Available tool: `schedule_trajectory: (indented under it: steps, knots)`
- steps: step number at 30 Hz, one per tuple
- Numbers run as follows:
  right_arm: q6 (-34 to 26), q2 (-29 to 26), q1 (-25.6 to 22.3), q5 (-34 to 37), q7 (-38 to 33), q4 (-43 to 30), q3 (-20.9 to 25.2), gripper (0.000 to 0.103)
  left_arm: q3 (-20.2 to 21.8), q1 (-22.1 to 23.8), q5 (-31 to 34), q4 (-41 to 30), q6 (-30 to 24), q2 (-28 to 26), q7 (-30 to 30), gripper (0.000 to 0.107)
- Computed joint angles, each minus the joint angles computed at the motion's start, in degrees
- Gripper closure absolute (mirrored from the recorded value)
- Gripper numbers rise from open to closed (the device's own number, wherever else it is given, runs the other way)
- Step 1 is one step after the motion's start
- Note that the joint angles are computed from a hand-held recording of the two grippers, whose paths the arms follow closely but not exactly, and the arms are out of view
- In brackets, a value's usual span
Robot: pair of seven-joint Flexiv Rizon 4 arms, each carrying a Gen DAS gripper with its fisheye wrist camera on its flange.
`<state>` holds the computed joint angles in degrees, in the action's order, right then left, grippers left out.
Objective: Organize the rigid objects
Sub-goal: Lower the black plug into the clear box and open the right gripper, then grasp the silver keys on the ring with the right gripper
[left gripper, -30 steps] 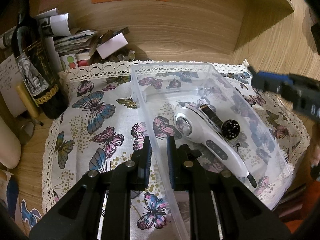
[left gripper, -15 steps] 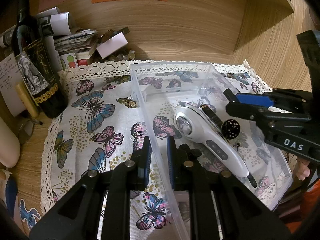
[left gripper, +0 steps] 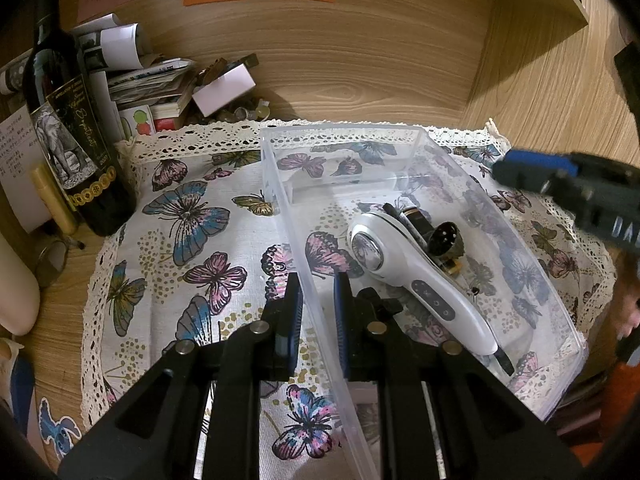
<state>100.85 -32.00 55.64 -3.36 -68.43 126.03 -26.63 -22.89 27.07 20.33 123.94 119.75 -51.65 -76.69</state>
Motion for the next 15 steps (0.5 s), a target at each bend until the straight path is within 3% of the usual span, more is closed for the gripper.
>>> schedule_trajectory:
  steps: [6,12,15]
  knots:
    - [0.16,-1.41,7.63,4.18,0.98,1.45,-11.19,0.065,0.04,-0.03,0.05,-0.03,0.01,0.0,-0.08,0.092]
    - [-2.41,-3.96,6.08,4.31,3.81,0.93,-13.07,0.065,-0.13,0.02,0.09,-0.04,0.08,-0.22,-0.28,0.093]
    - [-4.42,-4.02,-0.55,2.46,5.61,-0.48,-7.3,0.065,-0.1,-0.01,0.12,-0.04,0.05,-0.21,-0.31,0.093]
